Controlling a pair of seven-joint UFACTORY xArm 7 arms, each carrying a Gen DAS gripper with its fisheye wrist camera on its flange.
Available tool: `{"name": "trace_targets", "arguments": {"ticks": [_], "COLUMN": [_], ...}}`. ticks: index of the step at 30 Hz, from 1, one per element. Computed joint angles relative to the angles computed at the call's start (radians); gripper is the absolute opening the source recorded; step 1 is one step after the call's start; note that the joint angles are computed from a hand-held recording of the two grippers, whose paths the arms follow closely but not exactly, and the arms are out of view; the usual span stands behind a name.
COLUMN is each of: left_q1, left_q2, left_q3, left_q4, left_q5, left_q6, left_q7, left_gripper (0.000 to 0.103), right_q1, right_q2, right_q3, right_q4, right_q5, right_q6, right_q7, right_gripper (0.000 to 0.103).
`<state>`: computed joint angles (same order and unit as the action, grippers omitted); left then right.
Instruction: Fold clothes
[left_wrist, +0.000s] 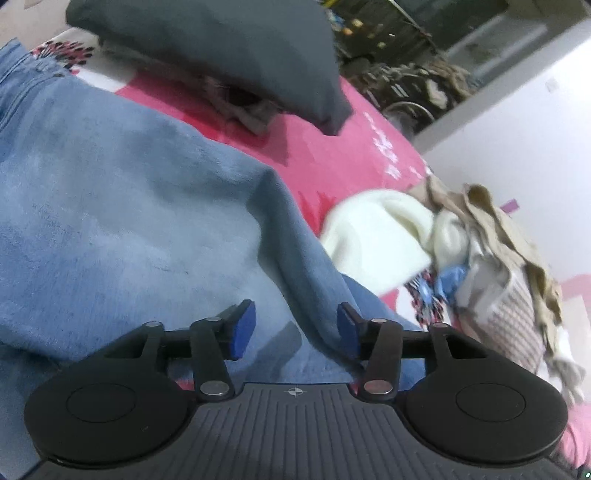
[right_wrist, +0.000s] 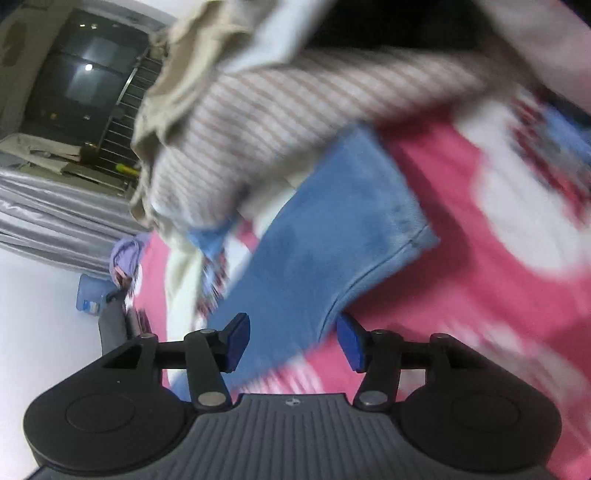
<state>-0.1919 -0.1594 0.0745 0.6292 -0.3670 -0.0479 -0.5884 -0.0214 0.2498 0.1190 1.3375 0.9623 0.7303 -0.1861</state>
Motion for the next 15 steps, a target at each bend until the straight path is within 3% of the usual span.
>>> {"name": "trace_targets", "arguments": {"ticks": [5,9,12,15], "left_q1": [0.016,0.096,0.208,0.271], "left_q2": [-0.102,-0.251,-0.460,-0.742], "left_q3": [-0.044,-0.136,-0.233,-0.264], "left_q4": [-0.040,-0.099,-0.178,-0.277], "left_q5": [0.057,0.134,0.223,0.285], "left_q6": [0.032,0.092,0.231,0.452], "left_q7": [0.012,-0.055,-0.151,-0.249], "left_gripper": [0.053,0.053,0.055,0.056], "right_q1": [-0.004,0.046,0.102,0.171], "right_q2": [-0.192,-0.289,-0.335,-0.336], "right_q3": [-0.050,-0.067,-0.064,-0.049], "right_q4": [-0.230,-0.313,-0.317,-0.268], "right_q5": [-0.077,-0.176,-0.170,-0.148], "right_q6": [0.102,0.134,0.085,0.070], "right_q7": [-0.017,-0.035,-0.149,-0.307], "right_gripper": [0.057,0.057,0.057,0.057]}}
